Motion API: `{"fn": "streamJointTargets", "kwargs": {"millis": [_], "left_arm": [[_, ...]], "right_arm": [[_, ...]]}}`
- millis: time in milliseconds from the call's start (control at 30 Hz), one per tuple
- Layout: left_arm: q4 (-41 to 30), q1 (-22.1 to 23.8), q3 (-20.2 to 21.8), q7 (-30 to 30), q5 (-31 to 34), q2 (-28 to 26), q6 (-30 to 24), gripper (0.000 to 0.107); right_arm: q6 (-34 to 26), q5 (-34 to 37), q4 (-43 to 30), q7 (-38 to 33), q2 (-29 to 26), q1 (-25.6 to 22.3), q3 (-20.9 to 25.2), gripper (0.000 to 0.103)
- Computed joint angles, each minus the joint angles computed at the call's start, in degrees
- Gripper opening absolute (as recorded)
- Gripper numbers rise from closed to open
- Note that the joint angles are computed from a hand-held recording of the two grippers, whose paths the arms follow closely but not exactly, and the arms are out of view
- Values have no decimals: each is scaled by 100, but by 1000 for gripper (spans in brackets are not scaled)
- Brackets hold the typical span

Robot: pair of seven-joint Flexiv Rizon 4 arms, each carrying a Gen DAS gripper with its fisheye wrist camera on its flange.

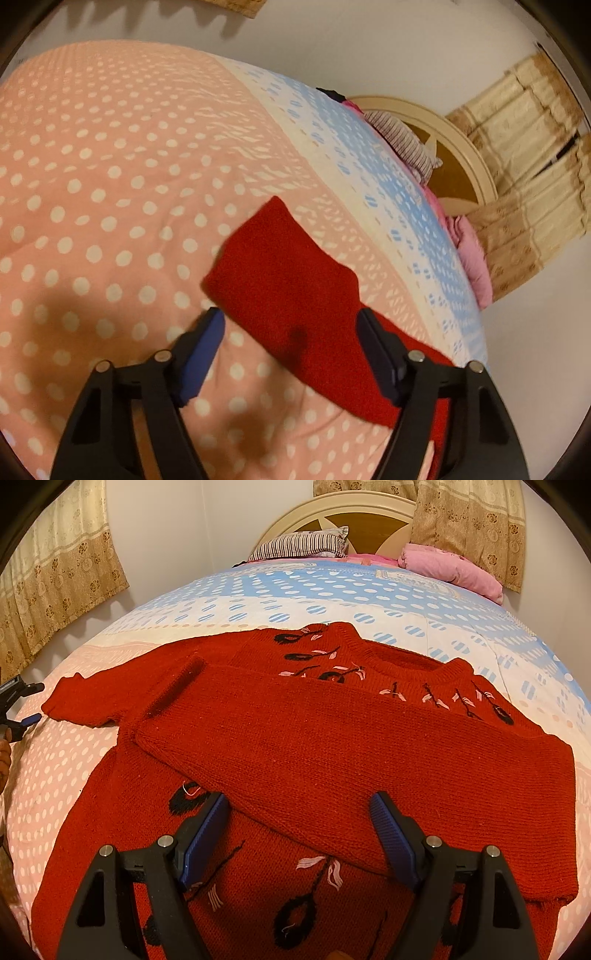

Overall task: Fold small clothes
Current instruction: 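Move the left gripper to the other sleeve cuff and grasp it, then lift the held sleeve with the left gripper and fold it over the body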

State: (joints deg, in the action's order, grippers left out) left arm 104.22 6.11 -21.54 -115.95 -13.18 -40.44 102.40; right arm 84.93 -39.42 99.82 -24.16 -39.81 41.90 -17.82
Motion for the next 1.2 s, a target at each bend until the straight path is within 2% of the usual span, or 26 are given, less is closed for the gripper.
{"fn": "streamJointTargets", "kwargs": {"millis": [33, 133, 267, 333, 367, 400, 433, 467, 500, 833, 967, 1067, 1200], "left_arm": [[36, 155, -177, -8, 58, -58, 130, 73], [10, 304, -349, -83, 197, -174, 283, 73], [-103, 200, -187, -140, 228, -209, 244, 73], [-155, 164, -129, -144, 223, -215, 214, 69], [-202, 135, -83, -110, 221, -210, 127, 60], [-249, 121, -55, -55, 210, -206, -9, 43], [-246, 188, -130, 2, 221, -216, -60, 33], [-231, 300, -266, 71, 252, -243, -84, 12], [-206, 358, -330, 125, 256, -242, -125, 8], [-121, 191, -142, 462, 258, 88, -35, 5], [-165, 213, -279, 582, 259, 216, -65, 5], [-253, 211, -405, 691, 269, 273, -82, 5], [-435, 93, -471, 822, 258, 303, -95, 6]], "right_arm": [[-3, 2, -1, -2, 0, 3, -1, 80], [-5, 7, 0, -6, -1, 7, -6, 80], [-2, 9, 2, -3, -1, 15, -15, 80], [-2, 9, 5, -1, -1, 20, -21, 80], [-2, 9, 5, -2, -1, 21, -22, 80], [2, 8, 6, 0, -2, 24, -26, 80], [2, 9, 7, -1, -2, 24, -27, 80], [7, 11, 7, 2, -3, 26, -29, 80], [7, 12, 7, 2, -4, 28, -31, 80], [4, 18, 6, 4, -10, 44, -44, 80], [-19, 99, -22, -110, 20, -124, 169, 80], [294, 399, 110, -208, 146, -394, 474, 80], [637, 826, 585, -182, 470, -246, 316, 80]]}}
